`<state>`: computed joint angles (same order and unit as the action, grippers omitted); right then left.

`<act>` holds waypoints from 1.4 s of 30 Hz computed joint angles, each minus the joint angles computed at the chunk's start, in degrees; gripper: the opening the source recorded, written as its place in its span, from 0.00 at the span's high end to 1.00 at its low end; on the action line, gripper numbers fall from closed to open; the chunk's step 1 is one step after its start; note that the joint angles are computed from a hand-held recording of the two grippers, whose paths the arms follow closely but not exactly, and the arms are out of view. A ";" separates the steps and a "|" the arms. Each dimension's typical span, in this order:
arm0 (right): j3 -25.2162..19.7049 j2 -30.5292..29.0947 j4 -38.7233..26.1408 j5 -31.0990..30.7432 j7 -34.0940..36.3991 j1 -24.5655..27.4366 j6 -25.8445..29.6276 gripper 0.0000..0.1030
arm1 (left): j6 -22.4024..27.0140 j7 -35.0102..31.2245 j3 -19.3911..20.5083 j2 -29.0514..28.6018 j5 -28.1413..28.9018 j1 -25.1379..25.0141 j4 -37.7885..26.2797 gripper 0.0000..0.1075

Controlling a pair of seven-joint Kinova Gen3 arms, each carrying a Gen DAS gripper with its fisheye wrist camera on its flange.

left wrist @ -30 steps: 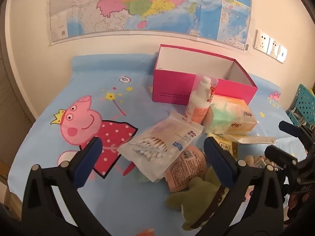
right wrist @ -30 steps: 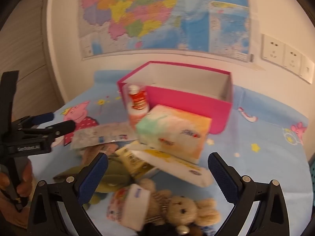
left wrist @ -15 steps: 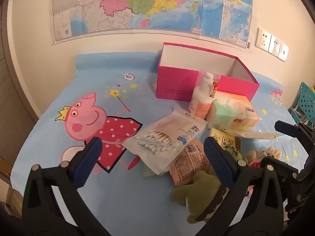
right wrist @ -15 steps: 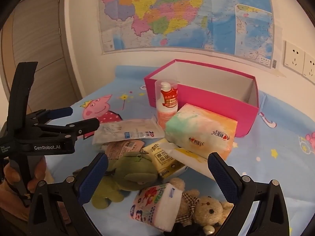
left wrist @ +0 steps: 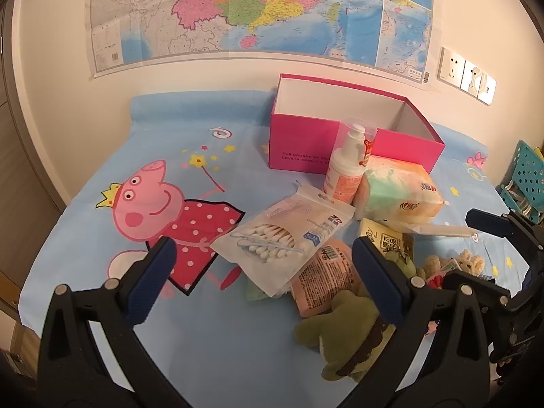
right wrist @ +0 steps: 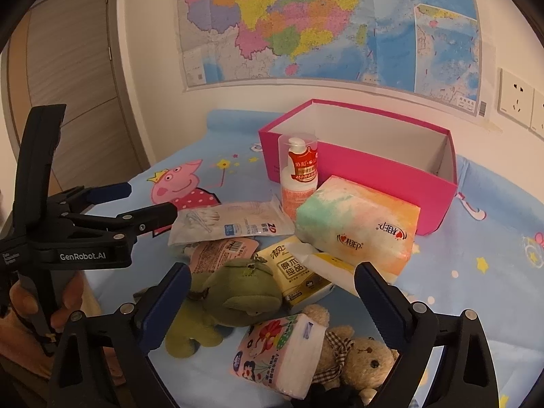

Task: Organize soft objects
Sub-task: 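Move the right gripper toward the green plush dinosaur, then grasp the green plush dinosaur with the right gripper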

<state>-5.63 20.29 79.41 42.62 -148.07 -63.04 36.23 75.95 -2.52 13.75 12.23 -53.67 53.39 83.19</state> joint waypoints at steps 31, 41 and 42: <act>-1.83 1.34 -3.04 -4.91 9.83 1.15 1.79 0.09 | -6.95 -0.92 2.60 -4.34 3.55 -2.53 5.80 0.05; -4.33 4.88 -9.43 -17.77 26.34 5.23 4.52 0.33 | -15.77 -5.79 5.13 -8.53 9.83 -6.61 10.75 0.05; -4.46 5.21 -10.08 -19.33 27.77 5.74 4.91 0.35 | -17.36 -6.90 5.18 -9.08 11.21 -7.32 11.28 0.05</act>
